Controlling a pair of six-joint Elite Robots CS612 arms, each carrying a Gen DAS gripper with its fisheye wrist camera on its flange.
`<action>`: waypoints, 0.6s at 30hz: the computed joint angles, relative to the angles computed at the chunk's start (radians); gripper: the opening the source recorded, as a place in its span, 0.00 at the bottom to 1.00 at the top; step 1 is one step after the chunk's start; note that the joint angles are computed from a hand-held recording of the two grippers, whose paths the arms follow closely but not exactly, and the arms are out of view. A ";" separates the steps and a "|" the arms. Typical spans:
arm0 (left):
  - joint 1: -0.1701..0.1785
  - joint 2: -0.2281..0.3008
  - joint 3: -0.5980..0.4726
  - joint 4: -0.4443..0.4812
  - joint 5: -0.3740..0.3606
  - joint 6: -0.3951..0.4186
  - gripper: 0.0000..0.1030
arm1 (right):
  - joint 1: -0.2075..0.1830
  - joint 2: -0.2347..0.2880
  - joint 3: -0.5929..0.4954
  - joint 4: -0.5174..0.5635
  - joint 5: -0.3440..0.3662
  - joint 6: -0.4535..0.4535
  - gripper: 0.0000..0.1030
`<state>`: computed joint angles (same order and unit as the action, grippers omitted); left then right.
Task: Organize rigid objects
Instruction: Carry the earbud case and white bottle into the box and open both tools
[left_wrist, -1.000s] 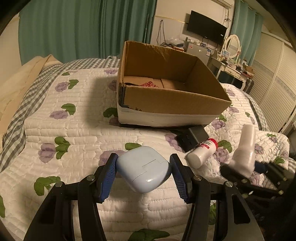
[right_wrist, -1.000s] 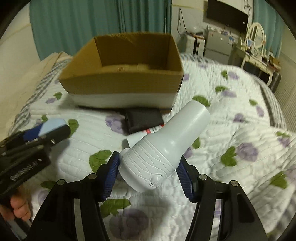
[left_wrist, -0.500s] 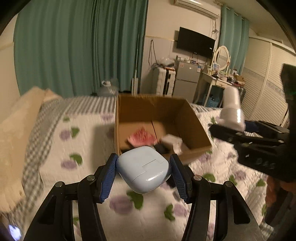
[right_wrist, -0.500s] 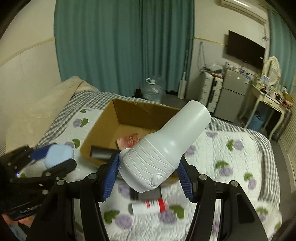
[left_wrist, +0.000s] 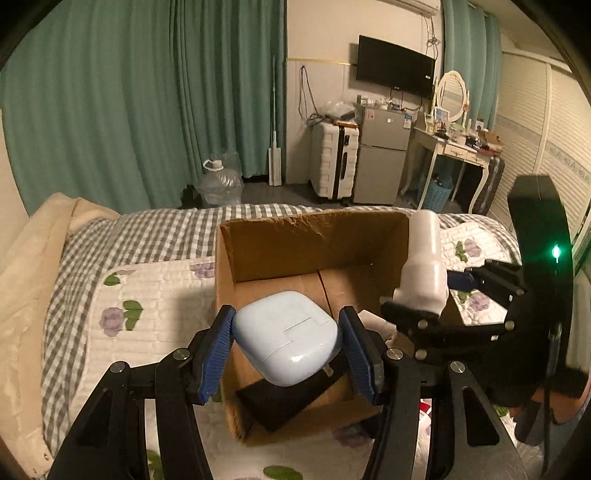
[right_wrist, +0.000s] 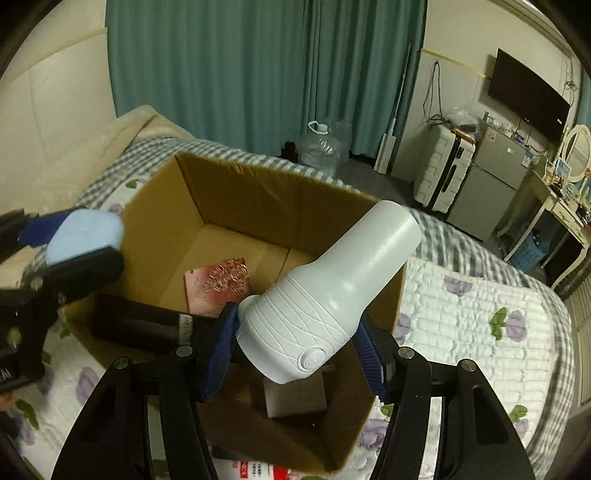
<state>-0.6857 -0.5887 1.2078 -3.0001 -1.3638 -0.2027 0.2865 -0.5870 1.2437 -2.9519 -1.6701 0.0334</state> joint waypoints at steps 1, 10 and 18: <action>0.001 0.004 -0.004 0.002 -0.003 -0.003 0.57 | -0.003 0.002 0.003 -0.006 0.010 0.001 0.60; 0.000 0.017 -0.025 0.028 -0.013 -0.018 0.57 | -0.003 -0.038 0.100 -0.149 -0.047 0.026 0.85; -0.013 0.065 -0.099 0.067 0.020 -0.013 0.60 | -0.016 -0.072 0.190 -0.222 -0.088 0.136 0.86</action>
